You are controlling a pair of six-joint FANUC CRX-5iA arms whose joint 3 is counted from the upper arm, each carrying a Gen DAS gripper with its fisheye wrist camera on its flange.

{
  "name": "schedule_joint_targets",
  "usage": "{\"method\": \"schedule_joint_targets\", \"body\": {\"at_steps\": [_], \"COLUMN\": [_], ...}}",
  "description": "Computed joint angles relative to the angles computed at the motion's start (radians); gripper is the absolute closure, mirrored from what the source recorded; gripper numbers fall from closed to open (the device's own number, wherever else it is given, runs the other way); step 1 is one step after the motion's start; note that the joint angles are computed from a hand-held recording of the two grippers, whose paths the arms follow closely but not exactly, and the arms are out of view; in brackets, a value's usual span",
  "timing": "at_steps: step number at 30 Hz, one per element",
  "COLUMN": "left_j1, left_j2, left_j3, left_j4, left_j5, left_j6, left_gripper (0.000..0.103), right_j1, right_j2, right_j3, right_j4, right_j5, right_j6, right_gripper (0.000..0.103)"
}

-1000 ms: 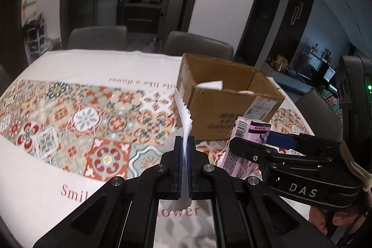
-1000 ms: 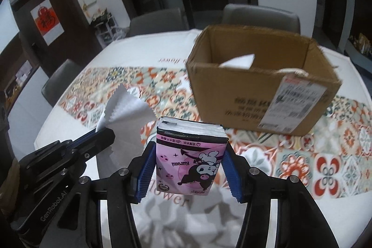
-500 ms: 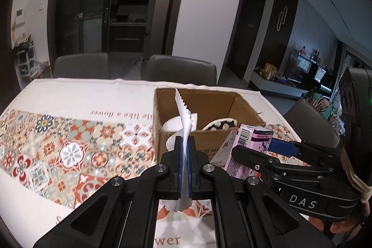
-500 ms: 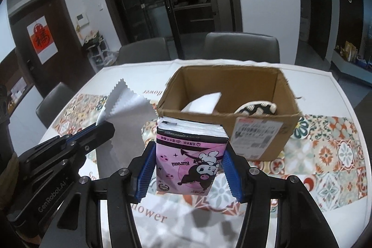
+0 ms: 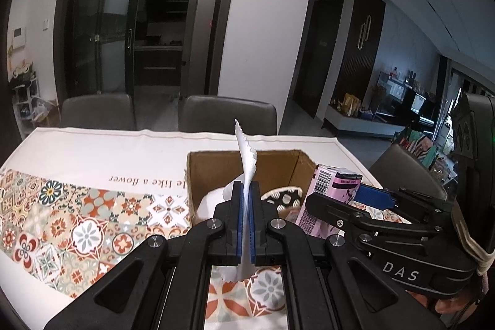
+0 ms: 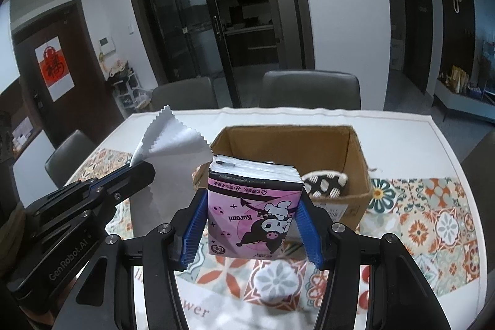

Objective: Organize soft objects
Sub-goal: 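Lift the cloth and tissue pack with both tools and carry them over the box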

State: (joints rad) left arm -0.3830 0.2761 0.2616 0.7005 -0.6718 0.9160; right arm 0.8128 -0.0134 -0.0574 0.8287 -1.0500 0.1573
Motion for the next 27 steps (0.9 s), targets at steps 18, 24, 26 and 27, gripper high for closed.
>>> {"method": "schedule_joint_targets", "body": {"at_steps": [18, 24, 26, 27], "left_j1": [-0.03, -0.039, -0.043, -0.045], "left_j2": [0.199, 0.29, 0.316, 0.322], "left_j3": [0.287, 0.424, 0.461, 0.47], "left_j4": [-0.06, -0.14, -0.16, -0.168], "left_j5": [-0.067, -0.142, -0.17, -0.179], "left_j6": [0.057, 0.135, 0.157, 0.164], "left_gripper": [0.098, 0.098, 0.098, 0.098], "right_j1": [-0.115, -0.168, -0.182, -0.188], "right_j2": [0.052, 0.087, 0.099, 0.105], "right_j3": [0.057, 0.086, 0.096, 0.104], "right_j4": [0.009, -0.058, -0.079, -0.096], "right_j5": [0.05, 0.053, 0.049, 0.046], "right_j6": [0.074, 0.132, 0.151, 0.166], "right_gripper": [0.047, 0.047, 0.047, 0.047]}}
